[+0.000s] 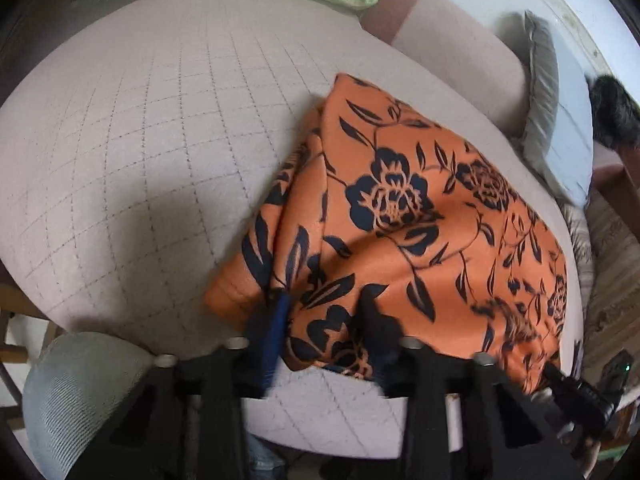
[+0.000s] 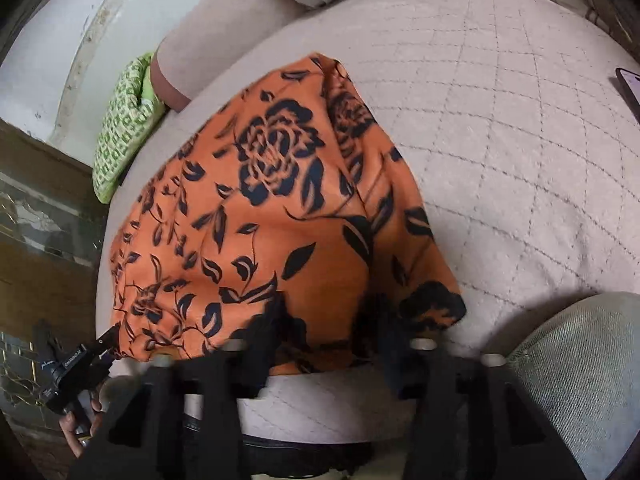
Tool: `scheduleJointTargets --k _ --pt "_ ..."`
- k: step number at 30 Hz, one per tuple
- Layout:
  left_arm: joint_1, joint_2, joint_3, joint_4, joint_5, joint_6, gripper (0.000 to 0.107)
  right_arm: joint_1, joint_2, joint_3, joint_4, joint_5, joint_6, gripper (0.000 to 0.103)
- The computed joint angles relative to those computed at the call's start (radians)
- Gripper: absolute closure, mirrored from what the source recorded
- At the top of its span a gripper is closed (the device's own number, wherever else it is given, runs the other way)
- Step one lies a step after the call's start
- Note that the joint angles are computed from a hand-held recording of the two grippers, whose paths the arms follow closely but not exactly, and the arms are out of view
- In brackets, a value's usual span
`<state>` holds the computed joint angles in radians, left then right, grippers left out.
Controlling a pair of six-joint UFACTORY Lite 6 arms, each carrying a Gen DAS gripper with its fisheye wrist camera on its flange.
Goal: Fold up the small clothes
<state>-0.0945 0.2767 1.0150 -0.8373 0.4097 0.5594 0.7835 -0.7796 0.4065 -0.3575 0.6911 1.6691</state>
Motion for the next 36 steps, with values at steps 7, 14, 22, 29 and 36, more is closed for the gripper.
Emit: scheduleJointTargets --k 7,14,22,29,36 --pt "-0.050 -0.111 -0.048 0.068 -0.046 -0.037 0.092 0.262 0.149 0.246 -0.259 0.379 0.233 0.089" --pt "-0.189 -0.074 -0.014 0.609 -0.042 -0.560 0.080 0.013 0.317 0.224 -0.038 0.185 -0.026 0.075" --pt "-0.062 -0.158 0.085 0.277 0.060 -0.252 0.047 0.067 0.141 0.321 -0.208 0.283 -0.008 0.034" --pt "-0.045 0.431 0.719 0.301 0.168 -0.325 0.053 -0.517 0.414 0.413 0.257 -0.167 -0.740 0.036" --pt "0.013 0.726 1.003 0.075 0.231 -0.182 0.099 -0.767 0.603 0.394 0.722 -0.360 -1.248 0.100"
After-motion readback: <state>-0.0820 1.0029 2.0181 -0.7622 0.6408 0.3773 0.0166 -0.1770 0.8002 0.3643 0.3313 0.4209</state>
